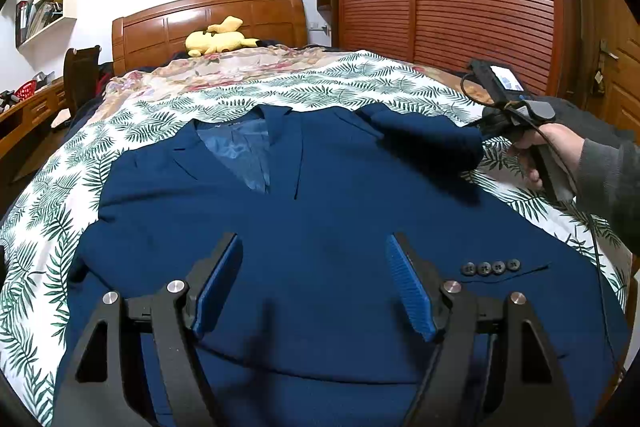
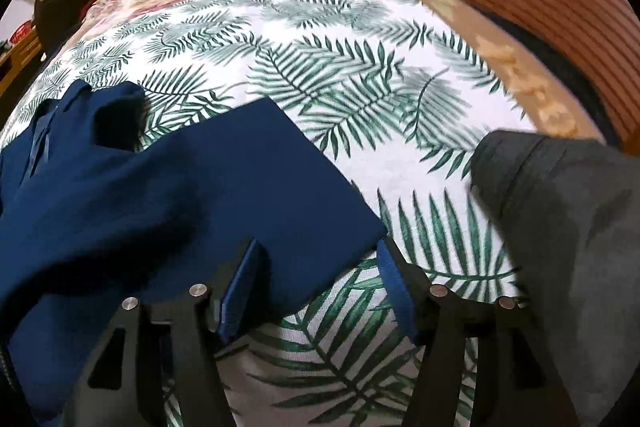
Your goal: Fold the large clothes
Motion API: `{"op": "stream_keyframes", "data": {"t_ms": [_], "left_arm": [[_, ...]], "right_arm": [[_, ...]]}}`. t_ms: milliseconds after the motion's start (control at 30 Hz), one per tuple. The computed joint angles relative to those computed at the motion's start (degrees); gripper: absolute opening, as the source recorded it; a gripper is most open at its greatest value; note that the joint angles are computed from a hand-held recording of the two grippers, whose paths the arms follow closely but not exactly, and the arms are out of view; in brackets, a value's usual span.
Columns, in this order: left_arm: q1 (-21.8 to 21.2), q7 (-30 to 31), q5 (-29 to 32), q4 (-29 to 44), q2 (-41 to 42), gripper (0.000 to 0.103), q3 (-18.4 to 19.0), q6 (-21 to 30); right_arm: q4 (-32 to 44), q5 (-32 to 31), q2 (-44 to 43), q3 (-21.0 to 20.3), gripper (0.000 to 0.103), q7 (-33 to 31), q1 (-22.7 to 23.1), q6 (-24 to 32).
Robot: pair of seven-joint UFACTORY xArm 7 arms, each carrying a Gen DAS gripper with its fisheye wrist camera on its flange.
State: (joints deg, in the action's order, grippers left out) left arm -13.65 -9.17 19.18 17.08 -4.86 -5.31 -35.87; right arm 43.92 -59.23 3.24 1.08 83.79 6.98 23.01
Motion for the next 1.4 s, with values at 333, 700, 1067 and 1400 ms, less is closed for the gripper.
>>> {"op": "stream_keyframes", "data": {"t_ms": [333,700,1067,1400], "left_arm": [[0.0,0.1,0.0,0.0,0.0,0.075,0.0,0.2],[0.3,-0.1,1.2,-2.9,-4.4,0.075,1.5,0.9],[2.9,-5.3,12.6,-6.4,-10.7,0.075,10.1,0.8],[5.0,-8.9,21.2,-8.2,-16.9,0.075,18.3,2.7]], "right_arm": [[0.2,-3.8,1.2,-1.0,0.039,0.2,-0.4,-4.6],[-1.2,-14.6,-6.9,4.2,0.009,4.5,2.6,-4.1],[0.2,-16.9,-13.7,13.0,0.009,6.0,7.0,-6.4],[0.3,-16.4,-12.9,17.2,0.009,7.7,11.0,-11.1]]}}
